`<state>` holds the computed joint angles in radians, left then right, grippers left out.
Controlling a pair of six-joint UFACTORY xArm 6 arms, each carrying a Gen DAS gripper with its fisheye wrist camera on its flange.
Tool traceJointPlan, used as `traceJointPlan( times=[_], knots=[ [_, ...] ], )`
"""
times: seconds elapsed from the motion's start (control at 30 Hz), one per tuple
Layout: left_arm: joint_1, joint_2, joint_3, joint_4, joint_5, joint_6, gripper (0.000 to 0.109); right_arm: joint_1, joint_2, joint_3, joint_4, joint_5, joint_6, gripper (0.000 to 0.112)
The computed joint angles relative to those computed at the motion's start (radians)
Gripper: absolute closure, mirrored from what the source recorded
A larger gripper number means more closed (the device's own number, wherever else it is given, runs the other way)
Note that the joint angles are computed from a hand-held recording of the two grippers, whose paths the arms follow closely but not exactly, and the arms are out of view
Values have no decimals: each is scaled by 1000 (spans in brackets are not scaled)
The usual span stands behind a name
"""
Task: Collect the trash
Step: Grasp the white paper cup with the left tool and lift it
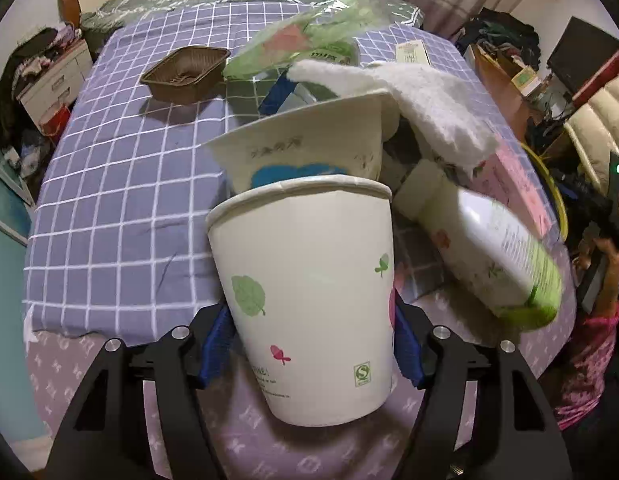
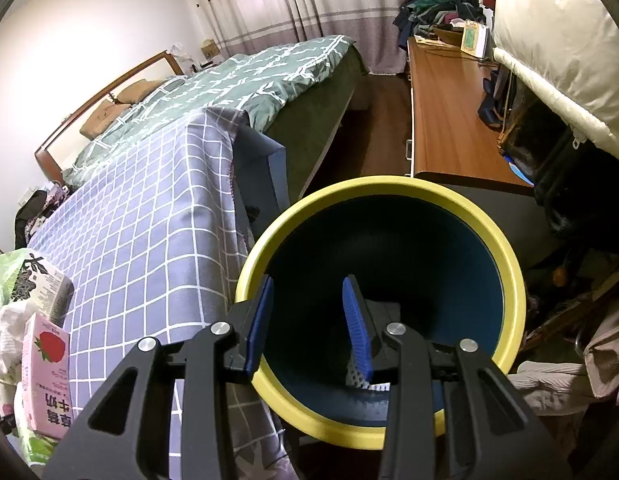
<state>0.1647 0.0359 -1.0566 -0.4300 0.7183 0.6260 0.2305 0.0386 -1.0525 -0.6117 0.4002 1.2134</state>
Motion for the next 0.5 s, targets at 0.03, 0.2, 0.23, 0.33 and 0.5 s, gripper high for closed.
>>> traceJointPlan(
  times=[0.03,0.2,0.23,0.33,0.5],
  knots=[
    [2,-17,21,2,-9,7,42,1,-3,2,-1,-2,2,78],
    [44,-135,145,-43,-24,98,42,9,-22,16,-11,-8,12,78],
    [49,-161,171,-55,-37,120,42,10,-31,24,-14,-11,14,78],
    [51,-254,236,-122,-54,201,42,15,-65,50,-35,-12,35,78],
    [-9,-333,230,-253,-37,319,42,33,-169,110,-142,36,130,78]
  ],
)
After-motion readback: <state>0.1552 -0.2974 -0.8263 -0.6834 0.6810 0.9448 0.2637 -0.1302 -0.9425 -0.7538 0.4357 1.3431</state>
